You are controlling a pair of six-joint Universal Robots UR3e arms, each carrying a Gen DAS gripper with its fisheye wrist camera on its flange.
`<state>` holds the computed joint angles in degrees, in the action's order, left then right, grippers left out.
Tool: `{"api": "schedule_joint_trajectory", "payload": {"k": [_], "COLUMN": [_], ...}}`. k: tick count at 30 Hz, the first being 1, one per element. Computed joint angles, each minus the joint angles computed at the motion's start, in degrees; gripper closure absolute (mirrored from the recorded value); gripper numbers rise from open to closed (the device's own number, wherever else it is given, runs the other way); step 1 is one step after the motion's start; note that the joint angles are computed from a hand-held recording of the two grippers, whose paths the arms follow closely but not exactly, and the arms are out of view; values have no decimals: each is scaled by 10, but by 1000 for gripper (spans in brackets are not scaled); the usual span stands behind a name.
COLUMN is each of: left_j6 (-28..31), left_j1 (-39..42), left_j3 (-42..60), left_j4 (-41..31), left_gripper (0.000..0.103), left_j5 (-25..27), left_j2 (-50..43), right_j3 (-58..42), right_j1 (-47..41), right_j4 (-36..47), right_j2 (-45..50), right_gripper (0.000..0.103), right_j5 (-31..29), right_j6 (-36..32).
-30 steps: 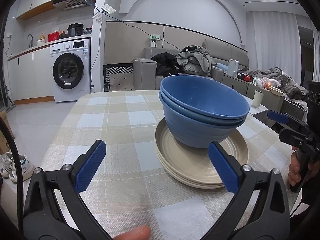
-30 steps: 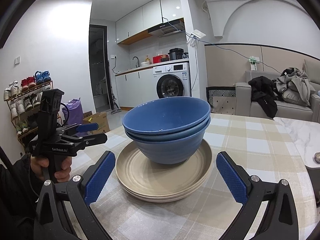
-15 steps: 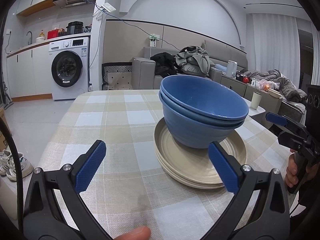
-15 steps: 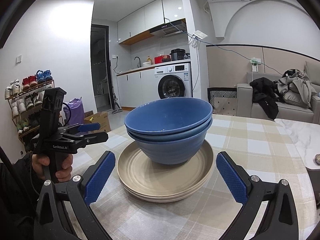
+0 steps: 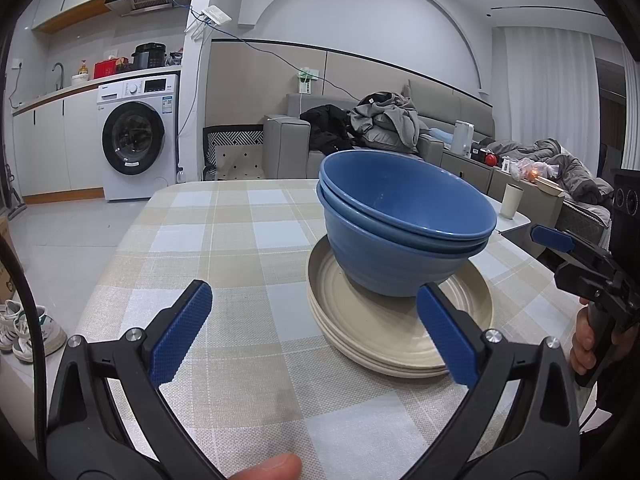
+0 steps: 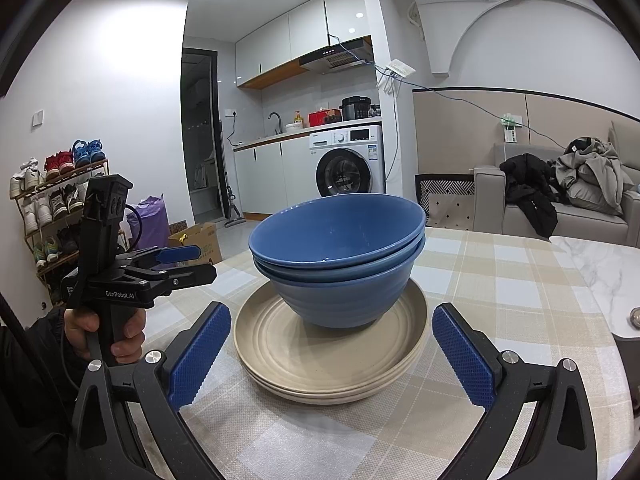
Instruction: Organize plates and bowls
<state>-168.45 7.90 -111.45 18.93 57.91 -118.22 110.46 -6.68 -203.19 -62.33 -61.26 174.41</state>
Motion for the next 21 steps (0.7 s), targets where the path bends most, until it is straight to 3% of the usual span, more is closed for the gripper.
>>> {"api": "schedule_joint_trajectory", "payload": {"k": [21], "left_j6": [3], "left_j1": [0], "left_j3": [-2], "left_j4": [1], "left_gripper": [1], "left_j5": [0], "left_j2": [1], "right_j3": [0], "right_j1": [1], "right_j4": [3], "right_j2": [-2], "right_gripper": [0], "right_j5": [-1], "right_j6": [0]}}
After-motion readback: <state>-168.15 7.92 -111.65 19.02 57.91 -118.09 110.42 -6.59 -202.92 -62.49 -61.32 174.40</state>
